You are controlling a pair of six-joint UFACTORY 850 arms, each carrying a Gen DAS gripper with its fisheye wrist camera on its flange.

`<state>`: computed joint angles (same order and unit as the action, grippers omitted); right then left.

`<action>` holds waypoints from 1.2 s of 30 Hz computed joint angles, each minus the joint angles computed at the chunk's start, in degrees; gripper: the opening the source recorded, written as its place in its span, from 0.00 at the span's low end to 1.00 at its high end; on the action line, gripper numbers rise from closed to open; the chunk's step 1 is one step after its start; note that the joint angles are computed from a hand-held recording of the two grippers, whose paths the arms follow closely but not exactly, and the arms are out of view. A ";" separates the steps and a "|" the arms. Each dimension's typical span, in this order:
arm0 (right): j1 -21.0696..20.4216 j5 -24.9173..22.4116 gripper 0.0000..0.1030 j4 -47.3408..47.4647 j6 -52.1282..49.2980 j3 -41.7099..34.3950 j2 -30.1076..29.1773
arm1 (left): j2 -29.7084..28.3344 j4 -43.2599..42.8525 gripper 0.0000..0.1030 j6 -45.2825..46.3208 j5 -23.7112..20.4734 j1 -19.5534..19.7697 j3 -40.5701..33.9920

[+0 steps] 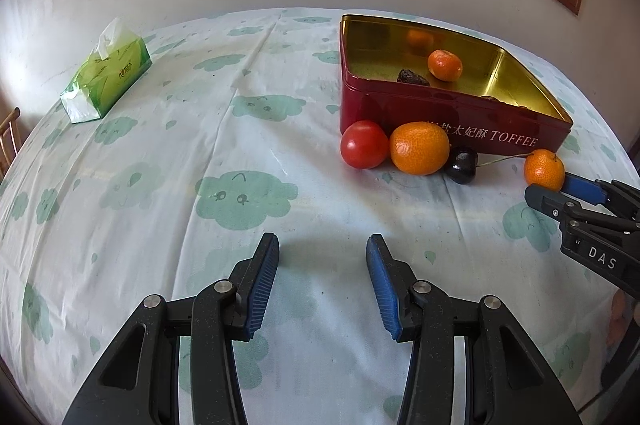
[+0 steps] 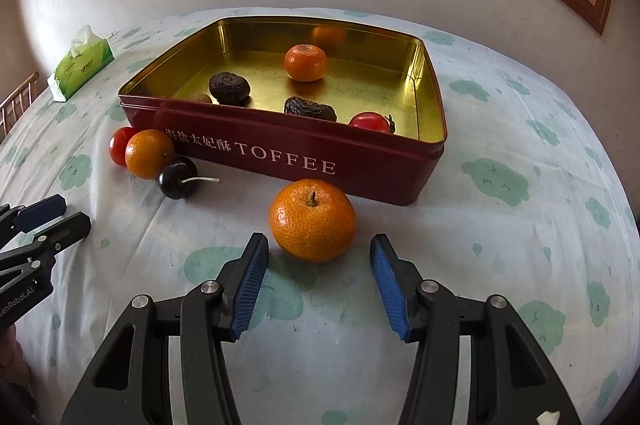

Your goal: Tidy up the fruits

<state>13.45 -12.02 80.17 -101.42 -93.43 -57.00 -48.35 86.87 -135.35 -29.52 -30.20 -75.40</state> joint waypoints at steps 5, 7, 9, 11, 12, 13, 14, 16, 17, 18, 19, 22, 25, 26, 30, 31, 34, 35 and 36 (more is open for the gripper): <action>0.28 0.07 0.47 0.17 -0.29 -1.54 -0.93 | -0.61 0.81 0.46 0.88 1.02 0.88 -1.22; 0.25 -0.44 0.44 -0.44 0.36 -1.81 -1.09 | -0.93 1.28 0.46 1.17 1.68 1.32 -1.88; 0.24 -1.01 0.40 -0.39 0.05 -1.82 -1.09 | -1.18 2.09 0.46 0.98 2.29 1.70 -2.33; 0.29 -0.85 0.39 0.47 -0.88 -1.67 -1.01 | -1.51 2.44 0.46 1.26 2.45 1.91 -2.88; 0.28 -0.94 0.39 0.49 -0.82 -1.61 -0.98 | -1.63 2.72 0.46 1.22 2.54 1.98 -3.06; 0.26 -1.04 0.39 0.42 -0.57 -1.57 -0.94 | -1.71 3.03 0.46 1.15 2.66 2.06 -3.19; 0.25 -0.93 0.39 0.46 -0.48 -1.57 -0.94 | -1.78 3.13 0.46 1.22 2.68 2.08 -3.30; 0.17 -0.75 0.38 0.83 -0.55 -1.39 -0.83 | -1.87 3.48 0.46 1.25 2.79 2.19 -3.46; 0.04 -0.65 0.38 0.87 -0.32 -1.37 -0.83 | -1.88 3.71 0.46 1.13 2.82 2.20 -3.47; -0.06 -0.52 0.38 0.88 -0.07 -1.29 -0.78 | -1.97 3.93 0.46 1.11 2.88 2.27 -3.59; -0.25 -0.53 0.38 0.50 0.36 -1.40 -0.83 | -2.04 3.96 0.46 1.24 2.91 2.31 -3.71; -0.86 -0.27 0.38 0.80 0.51 -1.37 -0.80 | -2.26 4.47 0.46 1.08 3.54 2.67 -4.16; -1.33 -0.16 0.38 0.12 1.65 -1.62 -0.91 | -2.46 5.03 0.46 0.82 4.05 3.03 -4.59; -1.45 -0.33 0.38 -0.35 2.13 -1.72 -0.96 | -2.49 5.19 0.46 0.71 4.22 3.14 -4.68; -1.47 -0.21 0.38 -0.45 2.16 -1.78 -0.98 | -2.85 5.16 0.46 0.89 4.70 3.63 -5.38; -1.48 -0.28 0.38 -0.51 2.25 -1.75 -0.97 | -2.95 4.95 0.46 1.09 4.86 3.77 -5.59; -1.49 -0.37 0.39 -0.53 2.37 -1.65 -0.90 | -3.32 3.95 0.45 2.44 4.45 3.92 -6.16; -1.47 -0.32 0.39 -0.34 2.17 -1.58 -0.86 | -3.43 3.94 0.45 2.36 4.26 3.98 -6.31; -1.50 -0.36 0.39 -0.25 2.08 -1.56 -0.86 | -3.53 3.72 0.45 2.60 4.22 4.05 -6.47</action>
<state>11.95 -12.38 79.92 -99.34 -95.00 -57.87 -51.89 90.59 -132.75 -25.29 -26.15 -81.88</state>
